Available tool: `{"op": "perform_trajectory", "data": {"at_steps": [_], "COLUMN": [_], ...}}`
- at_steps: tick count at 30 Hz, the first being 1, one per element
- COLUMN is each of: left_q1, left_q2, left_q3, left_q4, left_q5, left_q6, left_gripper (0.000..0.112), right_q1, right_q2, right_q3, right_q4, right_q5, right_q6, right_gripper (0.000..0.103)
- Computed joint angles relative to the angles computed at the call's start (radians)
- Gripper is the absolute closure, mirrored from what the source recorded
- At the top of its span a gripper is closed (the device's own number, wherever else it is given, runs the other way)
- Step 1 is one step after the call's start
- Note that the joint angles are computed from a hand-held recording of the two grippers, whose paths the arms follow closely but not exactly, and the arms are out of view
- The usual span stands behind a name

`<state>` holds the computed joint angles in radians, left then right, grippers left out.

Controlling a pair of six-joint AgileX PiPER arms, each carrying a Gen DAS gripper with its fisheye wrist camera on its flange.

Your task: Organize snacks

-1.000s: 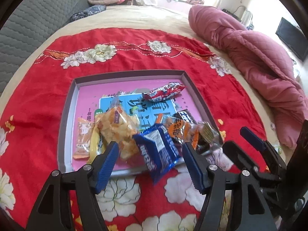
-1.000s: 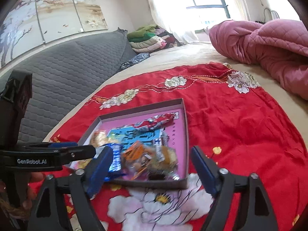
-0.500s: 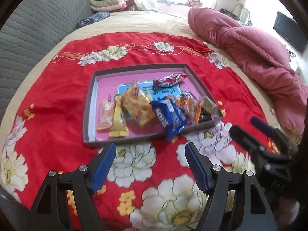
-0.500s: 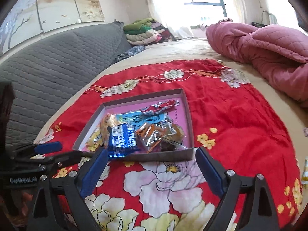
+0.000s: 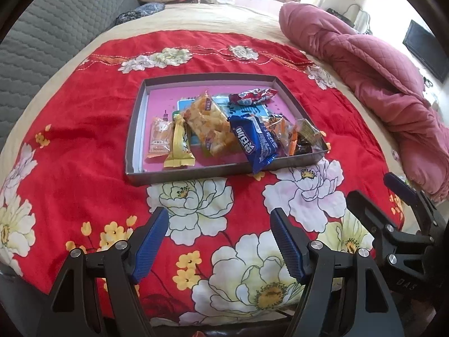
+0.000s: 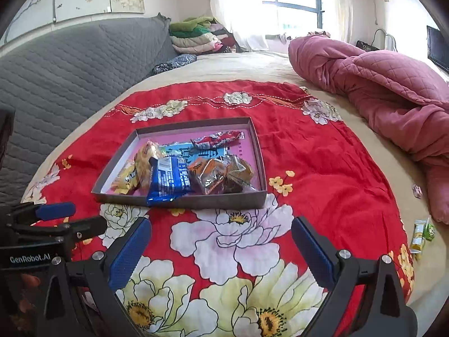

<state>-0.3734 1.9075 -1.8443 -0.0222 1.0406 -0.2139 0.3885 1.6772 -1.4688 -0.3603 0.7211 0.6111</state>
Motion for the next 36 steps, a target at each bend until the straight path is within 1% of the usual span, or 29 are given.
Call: {"op": "perform_trajectory", "data": {"at_steps": [7,36], "left_q1": [0.007,0.013], "left_q2": [-0.007,-0.015], "left_q3": [0.01,0.023], "left_q4": [-0.004,-0.006], "left_q5": [-0.002,-0.018], "left_q6": [-0.001,0.001], "left_gripper": [0.036,0.036], "right_q1": [0.012,0.04], "right_q2": [-0.008,0.016], "right_q3": [0.002,-0.021], "right_q4": [-0.027,-0.045], "right_q5": [0.024,0.052], "right_q6": [0.034,0.018], "right_gripper": [0.003,0.003]}}
